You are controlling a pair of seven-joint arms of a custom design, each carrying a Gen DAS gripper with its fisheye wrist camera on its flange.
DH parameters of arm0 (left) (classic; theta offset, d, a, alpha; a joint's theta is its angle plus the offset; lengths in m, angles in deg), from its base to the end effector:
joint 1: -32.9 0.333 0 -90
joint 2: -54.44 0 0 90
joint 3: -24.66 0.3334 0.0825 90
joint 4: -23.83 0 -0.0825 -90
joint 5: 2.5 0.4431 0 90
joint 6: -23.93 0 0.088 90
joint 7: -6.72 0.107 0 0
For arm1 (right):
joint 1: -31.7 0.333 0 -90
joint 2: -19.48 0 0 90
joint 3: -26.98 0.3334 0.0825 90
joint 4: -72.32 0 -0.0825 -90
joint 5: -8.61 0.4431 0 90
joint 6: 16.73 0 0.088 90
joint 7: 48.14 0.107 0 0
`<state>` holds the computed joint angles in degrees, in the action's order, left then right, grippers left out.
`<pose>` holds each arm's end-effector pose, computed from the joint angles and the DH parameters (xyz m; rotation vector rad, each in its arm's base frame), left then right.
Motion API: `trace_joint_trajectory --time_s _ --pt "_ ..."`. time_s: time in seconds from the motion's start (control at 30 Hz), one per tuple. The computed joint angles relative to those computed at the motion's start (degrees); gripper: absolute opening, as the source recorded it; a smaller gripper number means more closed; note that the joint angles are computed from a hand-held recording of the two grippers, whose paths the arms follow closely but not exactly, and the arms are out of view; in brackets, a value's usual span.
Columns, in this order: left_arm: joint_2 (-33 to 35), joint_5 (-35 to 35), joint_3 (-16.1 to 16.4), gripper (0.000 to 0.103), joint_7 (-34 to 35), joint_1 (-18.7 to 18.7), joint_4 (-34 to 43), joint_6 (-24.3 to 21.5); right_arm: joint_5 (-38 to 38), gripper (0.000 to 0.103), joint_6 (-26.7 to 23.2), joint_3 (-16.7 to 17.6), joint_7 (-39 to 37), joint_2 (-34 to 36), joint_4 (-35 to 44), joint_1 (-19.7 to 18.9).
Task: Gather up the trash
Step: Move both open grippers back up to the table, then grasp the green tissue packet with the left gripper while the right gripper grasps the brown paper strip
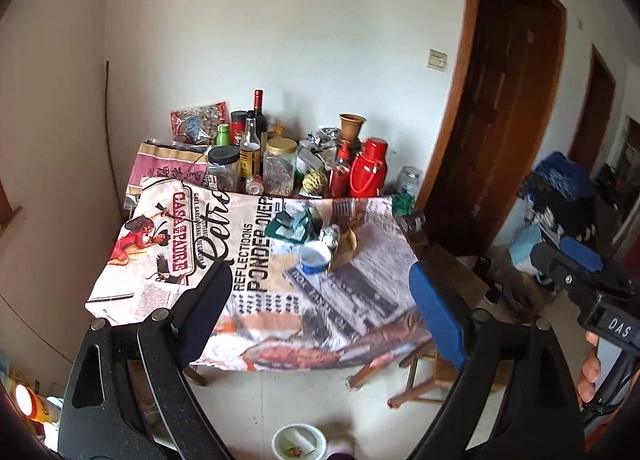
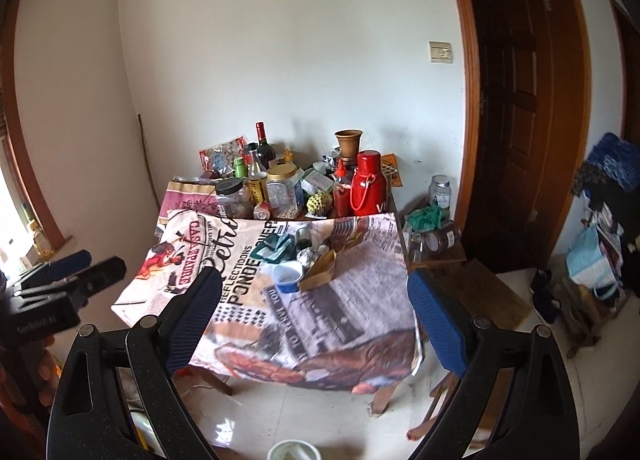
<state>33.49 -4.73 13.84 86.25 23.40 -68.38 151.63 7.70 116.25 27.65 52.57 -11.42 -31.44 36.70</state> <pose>0.4503 -0.2026 0.9043 -1.5371 1.8573 -1.0980 0.4330 0.0454 0.8938 -1.4871 1.6144 -0.7829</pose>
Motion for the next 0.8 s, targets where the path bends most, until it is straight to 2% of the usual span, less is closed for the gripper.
trace_joint_trajectory --time_s 0.2,0.4,0.67,0.8 --pt "7.48 6.84 -3.11 0.090 -7.24 1.37 7.08 -1.03 3.44 0.093 -0.22 -3.11 -5.79 5.55 4.31 1.27" --pt "13.29 9.33 -2.63 0.091 -9.73 0.31 12.48 -2.94 5.17 0.093 -2.55 -3.52 -7.78 10.93 8.65 0.54" --pt "23.30 5.91 -0.14 0.091 -6.42 0.34 22.14 -5.52 3.48 0.092 -4.89 -1.88 -3.19 18.14 14.61 -0.57" --pt "33.99 3.27 0.69 0.091 -1.54 0.96 35.68 -11.76 -0.85 0.092 -7.67 -0.52 3.25 23.77 20.30 -0.66"
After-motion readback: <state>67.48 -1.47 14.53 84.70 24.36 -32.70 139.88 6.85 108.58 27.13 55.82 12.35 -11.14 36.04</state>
